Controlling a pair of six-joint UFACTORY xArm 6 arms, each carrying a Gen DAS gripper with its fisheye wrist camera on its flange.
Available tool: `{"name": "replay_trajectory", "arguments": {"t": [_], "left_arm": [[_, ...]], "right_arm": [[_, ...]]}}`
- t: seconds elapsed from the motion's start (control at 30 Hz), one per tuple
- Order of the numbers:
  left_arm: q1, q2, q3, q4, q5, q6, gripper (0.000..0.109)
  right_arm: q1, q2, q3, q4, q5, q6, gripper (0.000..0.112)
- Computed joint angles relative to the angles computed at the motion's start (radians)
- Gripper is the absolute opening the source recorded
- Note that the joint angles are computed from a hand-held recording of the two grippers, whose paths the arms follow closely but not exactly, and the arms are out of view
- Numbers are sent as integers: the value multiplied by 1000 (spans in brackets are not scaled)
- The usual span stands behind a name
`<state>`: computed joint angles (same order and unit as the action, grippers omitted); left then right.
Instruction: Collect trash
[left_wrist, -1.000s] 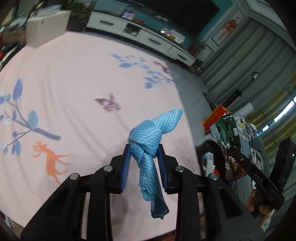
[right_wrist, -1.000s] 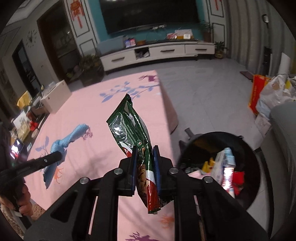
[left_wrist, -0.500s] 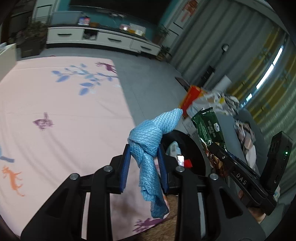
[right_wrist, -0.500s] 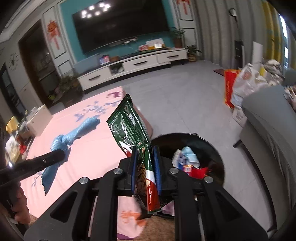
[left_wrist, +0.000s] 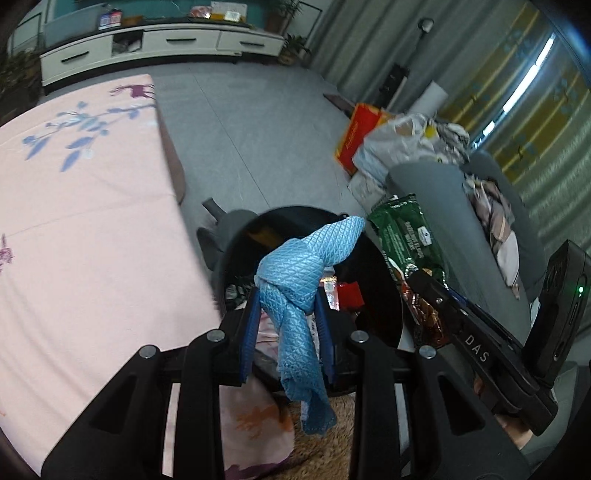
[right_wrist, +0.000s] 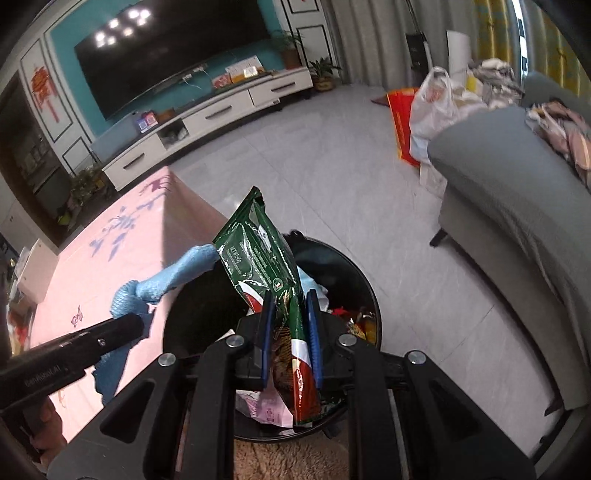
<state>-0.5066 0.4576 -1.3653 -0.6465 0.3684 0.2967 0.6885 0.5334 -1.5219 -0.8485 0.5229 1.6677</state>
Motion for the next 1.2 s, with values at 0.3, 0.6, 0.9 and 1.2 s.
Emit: {"name": "replay_trajectory", "arguments": {"t": [0.3,0.6,0.9,1.2], "left_arm": [[-20,157,-166,141,92,-129,30],[-28,236,-246,206,142,-201,34],[-17,144,-131,183,51,-216,95],[-8,-91,124,284,-138,-268,100]], "right_arm": [[-29,53,-4,110,-60,-69,18],[-37,97,-36,218,-79,-162,34],[-41,-2,62,30,-119,44,89],[19,-128,109,-163,11,148,99]]}}
